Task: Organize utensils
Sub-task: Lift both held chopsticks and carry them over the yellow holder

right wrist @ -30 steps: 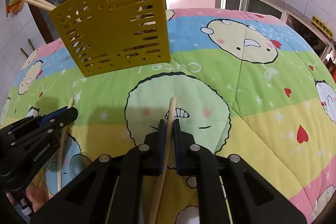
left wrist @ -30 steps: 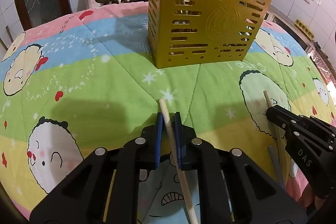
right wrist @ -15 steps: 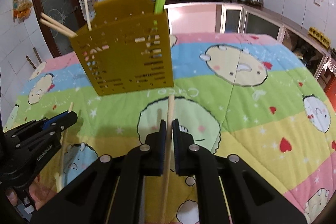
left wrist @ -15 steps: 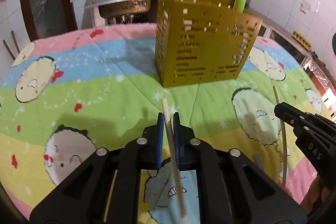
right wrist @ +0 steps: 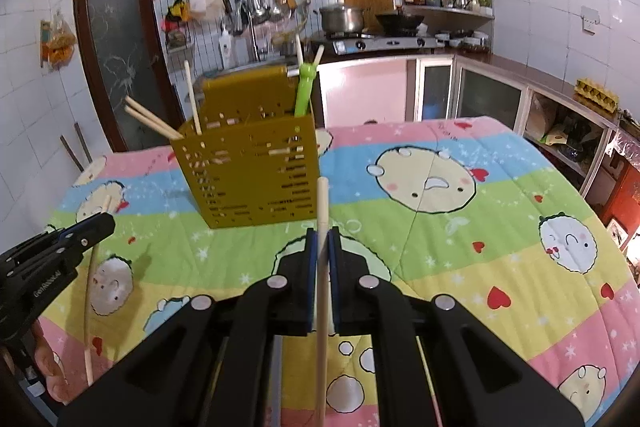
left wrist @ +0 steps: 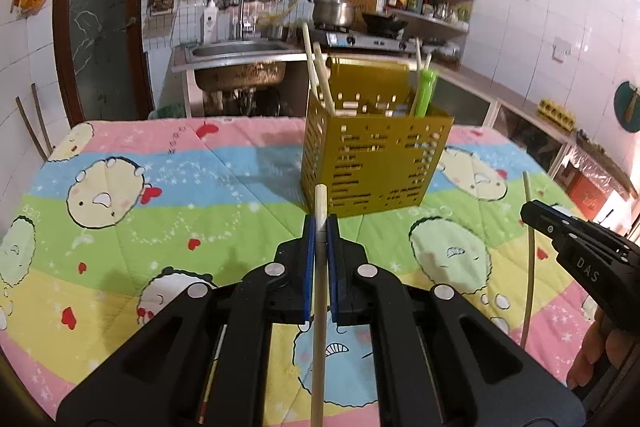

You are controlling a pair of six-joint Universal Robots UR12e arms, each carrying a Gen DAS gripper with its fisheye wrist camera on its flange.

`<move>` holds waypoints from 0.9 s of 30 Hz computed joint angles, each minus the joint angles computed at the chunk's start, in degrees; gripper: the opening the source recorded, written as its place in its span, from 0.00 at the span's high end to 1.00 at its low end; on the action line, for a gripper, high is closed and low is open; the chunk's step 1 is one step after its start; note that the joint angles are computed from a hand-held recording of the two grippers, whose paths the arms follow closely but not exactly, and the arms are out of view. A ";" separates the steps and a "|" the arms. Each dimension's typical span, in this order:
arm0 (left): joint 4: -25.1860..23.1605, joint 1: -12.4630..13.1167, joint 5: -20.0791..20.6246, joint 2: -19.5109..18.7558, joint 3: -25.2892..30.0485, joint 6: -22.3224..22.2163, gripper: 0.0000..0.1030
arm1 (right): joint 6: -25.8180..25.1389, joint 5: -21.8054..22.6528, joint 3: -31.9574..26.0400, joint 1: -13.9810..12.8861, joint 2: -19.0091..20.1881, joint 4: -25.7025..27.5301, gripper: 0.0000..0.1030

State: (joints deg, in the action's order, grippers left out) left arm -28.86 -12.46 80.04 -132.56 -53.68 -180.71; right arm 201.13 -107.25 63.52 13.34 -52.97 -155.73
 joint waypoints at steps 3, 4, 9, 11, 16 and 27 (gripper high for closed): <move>2.71 0.26 -0.49 0.94 -1.73 -0.39 0.96 | -0.54 -0.66 1.00 0.20 -0.49 -2.23 0.94; 3.50 0.41 -0.77 1.22 -2.29 -0.52 0.96 | -0.93 -1.08 1.37 0.32 -0.63 -3.14 0.94; 6.94 0.97 -1.60 2.62 -5.18 -1.88 0.96 | -1.92 -2.35 2.63 0.81 -1.04 -5.93 0.94; 8.32 1.18 -1.79 3.10 -6.20 -2.33 0.96 | -2.12 -2.87 3.24 1.01 -1.23 -7.14 0.94; 10.15 1.57 -2.43 3.93 -7.73 -2.69 0.96 | -2.76 -3.87 4.72 1.39 -1.77 -10.21 0.94; 16.83 1.53 -2.13 5.00 -9.82 -2.56 0.96 | -5.90 -6.29 5.60 1.99 -2.32 -16.05 0.94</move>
